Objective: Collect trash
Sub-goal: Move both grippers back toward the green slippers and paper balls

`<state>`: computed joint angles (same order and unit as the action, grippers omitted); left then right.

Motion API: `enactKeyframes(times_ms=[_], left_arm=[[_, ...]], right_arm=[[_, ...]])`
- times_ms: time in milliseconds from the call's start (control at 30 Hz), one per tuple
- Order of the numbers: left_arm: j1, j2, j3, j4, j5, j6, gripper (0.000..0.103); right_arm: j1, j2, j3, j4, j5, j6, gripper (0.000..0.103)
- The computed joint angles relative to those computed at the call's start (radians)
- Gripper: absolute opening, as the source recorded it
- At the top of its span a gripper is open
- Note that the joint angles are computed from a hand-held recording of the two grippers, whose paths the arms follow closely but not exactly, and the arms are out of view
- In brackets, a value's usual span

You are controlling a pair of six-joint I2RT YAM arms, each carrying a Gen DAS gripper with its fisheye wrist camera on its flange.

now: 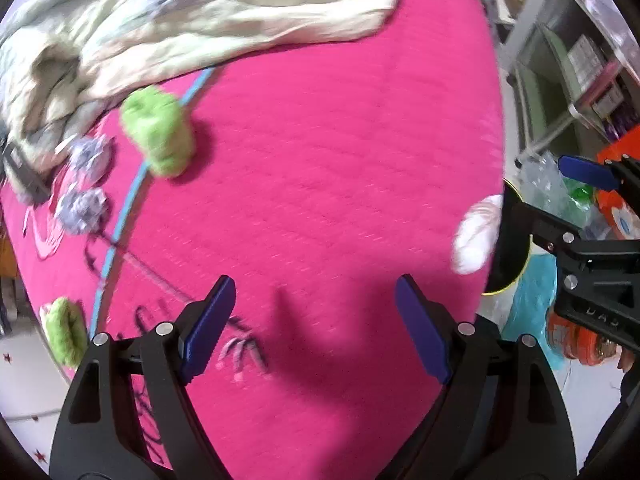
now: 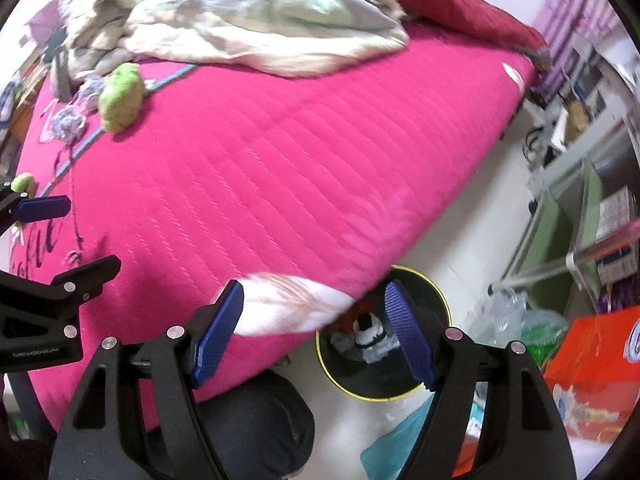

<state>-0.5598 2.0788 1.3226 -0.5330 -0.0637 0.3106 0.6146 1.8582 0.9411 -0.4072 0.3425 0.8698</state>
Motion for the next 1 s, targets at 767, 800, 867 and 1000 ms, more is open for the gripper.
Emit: enactKeyframes(times_ms=[767,800,867,1000], left_arm=[[0.334,-0.065,-0.025,-0.009,0.056,0.066,0.081],[0.348,-0.064,-0.024,-0.007,0.055,0.068,0.081],[0.374,-0.052,-0.007,-0.008,0.058,0.072,0.084],[0.423,-0.043,0.002,0.009,0.057,0.078,0.084]], right_arm=[[0.084,0.398,0.678,-0.23,-0.037,-0.229,0.07],[0.086,0.414,0.706,-0.239,-0.039,-0.235,0.07],[0.091,0.452,0.772,-0.26,-0.044,-0.251,0.07],[0.102,0.549,0.949,-0.327,-0.052,-0.292,0.07]])
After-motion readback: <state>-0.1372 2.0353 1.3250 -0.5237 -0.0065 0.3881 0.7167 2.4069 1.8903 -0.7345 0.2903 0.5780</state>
